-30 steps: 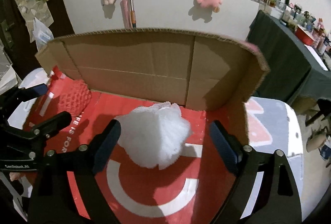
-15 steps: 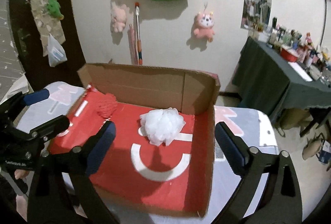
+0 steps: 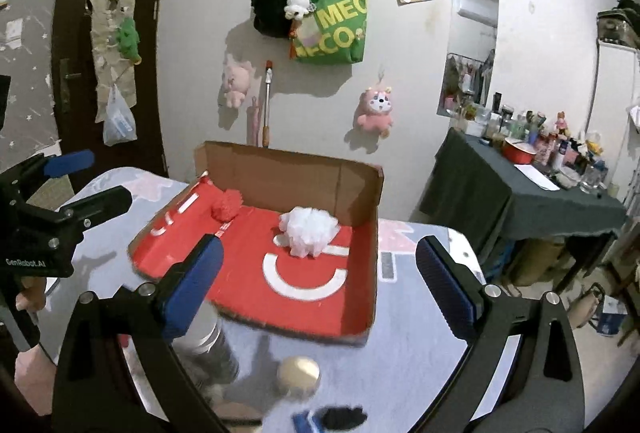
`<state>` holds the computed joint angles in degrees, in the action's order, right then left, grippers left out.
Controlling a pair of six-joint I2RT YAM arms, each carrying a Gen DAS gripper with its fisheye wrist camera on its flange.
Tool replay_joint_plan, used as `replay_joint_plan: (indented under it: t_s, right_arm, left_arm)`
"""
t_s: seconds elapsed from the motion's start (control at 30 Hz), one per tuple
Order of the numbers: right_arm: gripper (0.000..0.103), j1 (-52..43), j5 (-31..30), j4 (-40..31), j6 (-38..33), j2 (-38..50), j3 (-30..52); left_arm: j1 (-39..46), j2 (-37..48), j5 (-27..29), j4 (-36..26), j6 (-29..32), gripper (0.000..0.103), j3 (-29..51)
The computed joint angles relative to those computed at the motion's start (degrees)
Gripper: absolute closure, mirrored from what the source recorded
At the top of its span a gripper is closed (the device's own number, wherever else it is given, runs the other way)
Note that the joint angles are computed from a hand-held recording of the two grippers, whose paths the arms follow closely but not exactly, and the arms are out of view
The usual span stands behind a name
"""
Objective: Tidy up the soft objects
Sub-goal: 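Withdraw both tools from the box back toward the remaining items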
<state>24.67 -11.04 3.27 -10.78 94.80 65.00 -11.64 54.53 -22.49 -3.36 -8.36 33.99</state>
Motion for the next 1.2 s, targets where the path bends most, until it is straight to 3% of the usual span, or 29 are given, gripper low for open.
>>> replay_joint_plan:
  t_s: [0.27,0.6,0.67,0.83,1.03,1.2]
  right_arm:
    - [0.004,1.12,3.56,16.41,-0.24,-10.94,-22.04]
    - [0.004,2.02,5.88,34.67,1.82,-13.48,-40.23]
    - [0.004,1.62,5.44,37.06,2.47,-11.70,-41.76]
    - [0.004,1.32,5.00,44.10,3.19,-2.71,-43.17]
    - [0.004,2.24,3.67,45.76,4.18,6.78,-41.08]
    - [0.004,1.98,0.31,44.84,5.81,11.15,-38.78]
  left_arm:
    - [-16.77,-10.69,-18.31,3.37,-6.12,0.000,-13.19]
    - [-30.37,-11.12,-31.22,2.33,-20.25,0.000,-22.40]
    - [-31.48,-10.31,-31.08,2.53,-22.92,0.000,-23.96]
    - [-30.75,-0.39,-28.66,9.75,-27.33,0.000,-27.17]
    - [-28.22,9.81,-24.09,18.43,-29.91,0.000,-29.81]
    - [-25.71,10.89,-20.59,20.47,-29.54,0.000,-30.98]
